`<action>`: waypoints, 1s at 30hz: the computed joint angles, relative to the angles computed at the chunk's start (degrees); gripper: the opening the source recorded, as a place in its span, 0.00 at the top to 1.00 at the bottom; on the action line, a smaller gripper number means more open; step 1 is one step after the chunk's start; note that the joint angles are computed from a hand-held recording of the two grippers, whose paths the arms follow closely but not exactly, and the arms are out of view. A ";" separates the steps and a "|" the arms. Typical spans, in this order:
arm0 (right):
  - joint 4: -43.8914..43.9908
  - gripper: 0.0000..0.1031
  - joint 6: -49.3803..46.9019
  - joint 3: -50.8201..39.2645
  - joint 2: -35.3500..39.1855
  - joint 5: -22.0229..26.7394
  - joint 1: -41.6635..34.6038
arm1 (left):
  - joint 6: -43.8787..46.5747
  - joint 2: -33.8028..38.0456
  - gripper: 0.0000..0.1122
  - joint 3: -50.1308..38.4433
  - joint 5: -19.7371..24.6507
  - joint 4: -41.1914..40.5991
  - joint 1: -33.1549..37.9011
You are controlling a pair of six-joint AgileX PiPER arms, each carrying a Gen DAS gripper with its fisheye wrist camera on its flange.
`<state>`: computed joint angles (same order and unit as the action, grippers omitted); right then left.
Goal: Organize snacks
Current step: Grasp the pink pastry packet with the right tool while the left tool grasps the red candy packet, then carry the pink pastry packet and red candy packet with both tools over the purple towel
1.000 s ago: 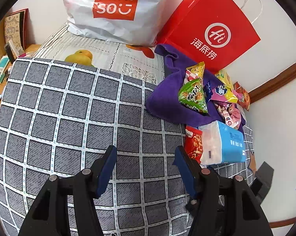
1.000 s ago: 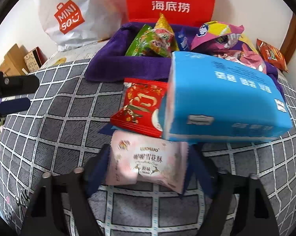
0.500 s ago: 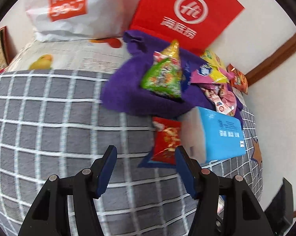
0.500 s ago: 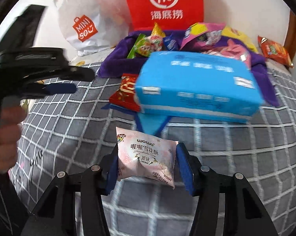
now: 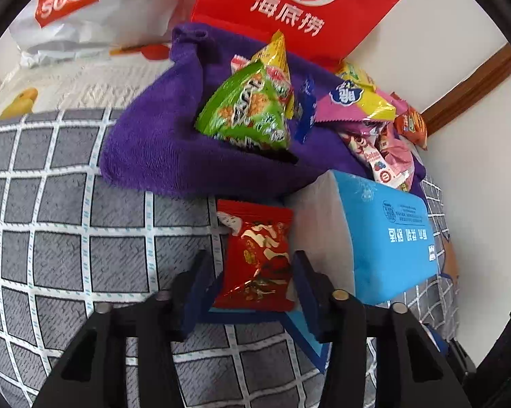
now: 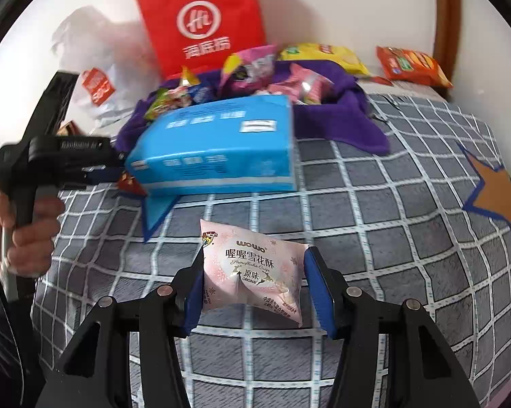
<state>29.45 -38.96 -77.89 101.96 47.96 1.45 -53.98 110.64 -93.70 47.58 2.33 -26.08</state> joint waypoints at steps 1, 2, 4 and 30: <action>0.01 0.48 0.03 0.05 0.05 -0.10 -0.15 | 0.60 -0.26 0.69 0.36 -0.45 -0.63 0.07; 0.17 0.48 -0.37 0.35 -0.12 -0.15 -0.40 | 0.67 -0.82 0.76 1.14 -1.29 -1.01 0.10; -0.30 0.48 -0.88 1.01 -0.69 -1.09 -0.22 | 0.50 -2.50 0.77 2.91 -1.86 -1.14 0.00; 0.52 0.22 -7.73 0.53 -0.64 5.84 -4.42 | -16.18 -10.07 0.49 12.59 3.12 13.30 -12.76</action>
<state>29.97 -46.68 -77.37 101.32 53.80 -2.97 -70.16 100.56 -81.11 50.70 15.62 -38.84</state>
